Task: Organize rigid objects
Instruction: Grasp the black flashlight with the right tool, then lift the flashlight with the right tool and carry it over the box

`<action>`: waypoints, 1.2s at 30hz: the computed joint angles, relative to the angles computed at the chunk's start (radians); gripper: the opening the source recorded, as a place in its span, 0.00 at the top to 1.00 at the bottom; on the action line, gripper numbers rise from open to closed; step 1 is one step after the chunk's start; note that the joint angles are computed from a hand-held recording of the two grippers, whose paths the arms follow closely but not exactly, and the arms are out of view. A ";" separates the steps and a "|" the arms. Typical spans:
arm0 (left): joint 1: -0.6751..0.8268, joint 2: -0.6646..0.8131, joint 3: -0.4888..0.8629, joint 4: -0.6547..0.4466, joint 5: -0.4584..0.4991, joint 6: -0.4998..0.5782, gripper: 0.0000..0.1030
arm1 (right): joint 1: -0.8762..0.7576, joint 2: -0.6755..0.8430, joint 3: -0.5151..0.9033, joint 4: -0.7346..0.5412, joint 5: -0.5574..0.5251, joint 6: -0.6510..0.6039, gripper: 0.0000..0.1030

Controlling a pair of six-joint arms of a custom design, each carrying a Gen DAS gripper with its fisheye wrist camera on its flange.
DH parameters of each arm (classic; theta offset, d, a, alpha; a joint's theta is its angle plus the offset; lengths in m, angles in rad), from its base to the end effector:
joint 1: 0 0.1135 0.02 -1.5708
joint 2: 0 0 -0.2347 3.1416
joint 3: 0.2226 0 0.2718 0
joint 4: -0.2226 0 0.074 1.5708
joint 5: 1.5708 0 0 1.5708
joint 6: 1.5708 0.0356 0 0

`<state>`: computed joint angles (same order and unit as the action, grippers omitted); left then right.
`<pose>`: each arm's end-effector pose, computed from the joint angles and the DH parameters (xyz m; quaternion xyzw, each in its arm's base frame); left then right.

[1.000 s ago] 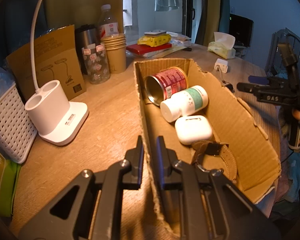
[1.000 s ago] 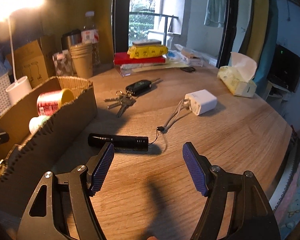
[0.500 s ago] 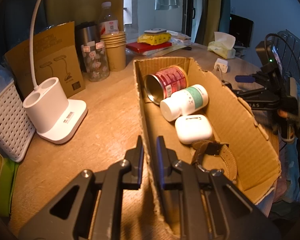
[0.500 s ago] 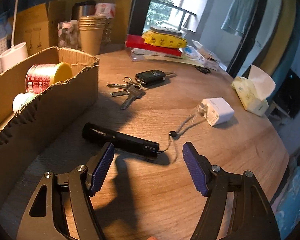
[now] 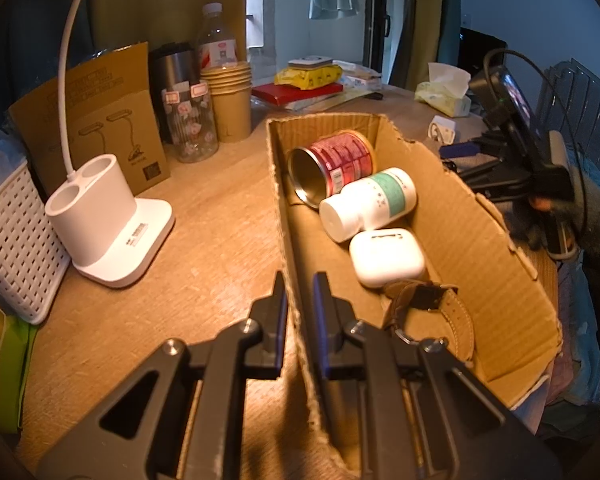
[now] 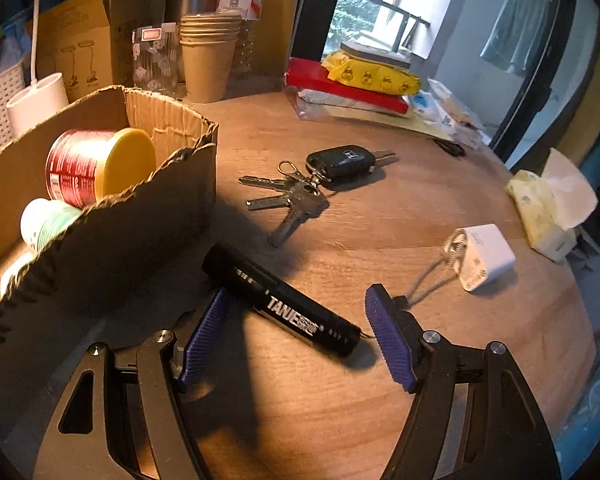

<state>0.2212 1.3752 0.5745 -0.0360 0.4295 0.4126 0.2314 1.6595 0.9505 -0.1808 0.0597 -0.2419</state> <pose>0.2699 0.0455 0.1162 0.1633 0.9005 -0.0797 0.3951 0.3412 0.0782 0.1351 -0.2112 0.9182 -0.0299 0.3337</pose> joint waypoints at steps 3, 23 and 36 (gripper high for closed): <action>0.000 0.000 0.000 0.000 0.000 0.000 0.87 | -0.007 0.017 0.032 -0.042 -0.031 0.030 0.34; 0.001 0.002 -0.003 0.003 -0.002 0.003 0.87 | 0.012 -0.159 -0.131 0.030 -0.007 0.085 0.79; 0.001 0.002 -0.003 0.002 -0.002 0.003 0.87 | 0.063 -0.411 -0.234 -0.025 0.001 0.140 0.79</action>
<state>0.2220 1.3776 0.5716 -0.0336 0.4277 0.4158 0.2945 1.2485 0.7164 -0.2053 0.0610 -0.1016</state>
